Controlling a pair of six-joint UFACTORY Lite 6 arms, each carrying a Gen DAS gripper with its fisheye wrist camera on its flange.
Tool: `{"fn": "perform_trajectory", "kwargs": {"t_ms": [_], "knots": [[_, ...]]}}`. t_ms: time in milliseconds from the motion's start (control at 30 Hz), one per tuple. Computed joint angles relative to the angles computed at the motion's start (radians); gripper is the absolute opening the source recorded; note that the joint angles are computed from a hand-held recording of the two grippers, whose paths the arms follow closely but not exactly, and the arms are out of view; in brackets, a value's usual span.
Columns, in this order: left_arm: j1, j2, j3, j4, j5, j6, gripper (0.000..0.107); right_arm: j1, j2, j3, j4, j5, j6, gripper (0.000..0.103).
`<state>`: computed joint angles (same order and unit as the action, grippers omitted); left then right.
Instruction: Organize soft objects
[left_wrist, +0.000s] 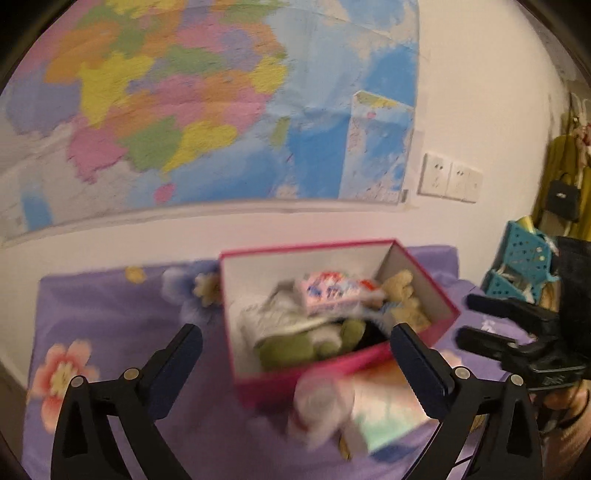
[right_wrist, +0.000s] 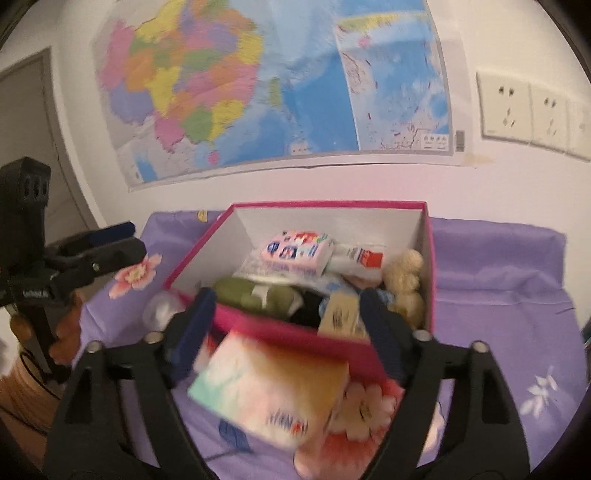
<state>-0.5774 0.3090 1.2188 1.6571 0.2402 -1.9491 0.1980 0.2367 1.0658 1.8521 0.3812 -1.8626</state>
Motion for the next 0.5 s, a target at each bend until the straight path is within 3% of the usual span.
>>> {"fn": "perform_trajectory", "kwargs": {"t_ms": [167, 500], "knots": [[-0.082, -0.078, -0.144, -0.032, 0.119, -0.099, 0.103, 0.039, -0.204, -0.272, 0.358, -0.076, -0.343, 0.093], [-0.289, -0.146, -0.333, -0.086, 0.348, -0.279, 0.103, 0.093, -0.391, -0.506, 0.424, -0.110, -0.366, 0.093]]}}
